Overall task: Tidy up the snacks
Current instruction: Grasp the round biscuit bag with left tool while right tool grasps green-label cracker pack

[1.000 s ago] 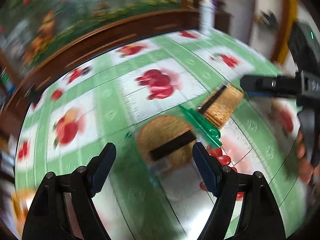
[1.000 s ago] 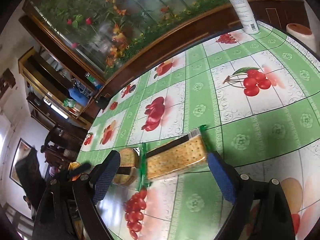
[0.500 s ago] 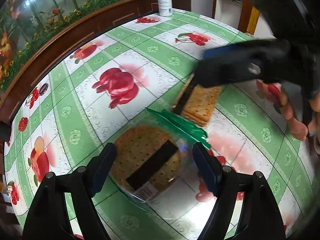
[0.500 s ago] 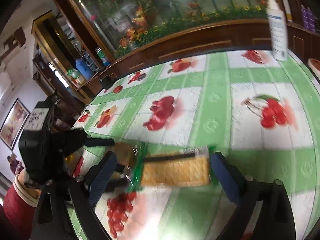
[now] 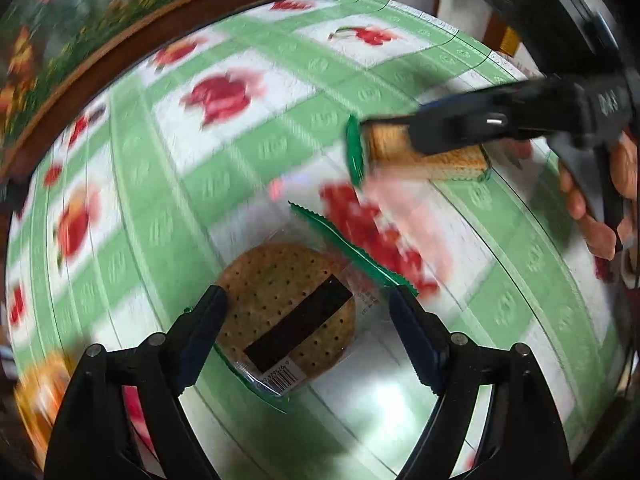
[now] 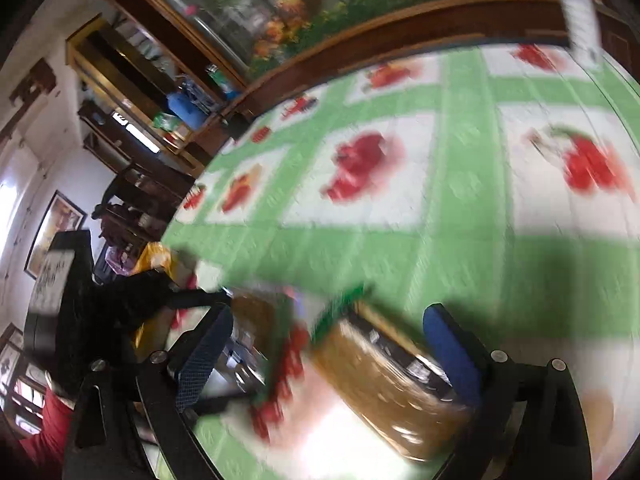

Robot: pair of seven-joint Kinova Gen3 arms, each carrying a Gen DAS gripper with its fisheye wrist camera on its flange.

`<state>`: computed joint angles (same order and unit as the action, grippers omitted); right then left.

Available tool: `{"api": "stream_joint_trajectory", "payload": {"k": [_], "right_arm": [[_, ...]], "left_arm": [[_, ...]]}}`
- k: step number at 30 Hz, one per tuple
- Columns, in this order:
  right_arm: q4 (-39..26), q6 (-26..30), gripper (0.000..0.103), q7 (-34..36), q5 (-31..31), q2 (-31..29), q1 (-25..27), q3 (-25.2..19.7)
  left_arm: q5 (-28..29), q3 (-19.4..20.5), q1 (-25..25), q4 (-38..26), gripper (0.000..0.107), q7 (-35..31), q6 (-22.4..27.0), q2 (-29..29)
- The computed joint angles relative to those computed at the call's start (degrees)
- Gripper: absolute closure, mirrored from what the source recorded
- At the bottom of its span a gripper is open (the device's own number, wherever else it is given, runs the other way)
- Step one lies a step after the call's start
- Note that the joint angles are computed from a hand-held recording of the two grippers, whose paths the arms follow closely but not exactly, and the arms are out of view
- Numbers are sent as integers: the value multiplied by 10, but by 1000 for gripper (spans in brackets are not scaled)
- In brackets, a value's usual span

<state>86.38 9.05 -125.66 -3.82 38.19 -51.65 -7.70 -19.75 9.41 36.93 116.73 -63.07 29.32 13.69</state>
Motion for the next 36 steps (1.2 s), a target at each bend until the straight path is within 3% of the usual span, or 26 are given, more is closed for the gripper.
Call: {"api": "stream_joint_trajectory", "payload": {"k": [3, 5, 7, 10, 13, 15, 17, 20, 27, 31, 36], "right_arm": [[65, -32, 5, -48, 37, -30, 1, -20], [80, -15, 5, -95, 81, -48, -40, 9], [69, 30, 5, -127, 128, -58, -93, 58], [25, 100, 5, -180, 198, -45, -172, 127], [-29, 170, 5, -210, 246, -17, -223, 162], [-62, 217, 5, -233, 288, 2, -228, 151], [-85, 251, 5, -237, 302, 14, -223, 135], [-78, 248, 6, -258, 324, 14, -213, 117], [-75, 240, 8, -277, 338, 16, -203, 102], [-79, 240, 10, -285, 337, 22, -202, 102], [-69, 212, 10, -318, 338, 19, -202, 115]], "left_arm": [[33, 34, -24, 23, 20, 0, 14, -24], [11, 64, -41, 38, 20, 35, 12, -41], [-29, 52, -21, 51, 20, 82, 1, -61], [-82, -7, 44, 43, 20, 152, 20, -62], [-103, 9, 33, 47, 20, 169, 9, -53], [-97, 35, 11, 44, 20, 155, 14, -37], [-116, 25, 32, 43, 20, 168, 16, -19], [-168, 1, 79, 45, 20, 209, 31, -13], [-176, 9, 76, 55, 20, 242, 32, -22], [-201, 40, 74, 68, 20, 304, 38, -29], [-251, -57, 171, 61, 20, 421, 59, -20]]}}
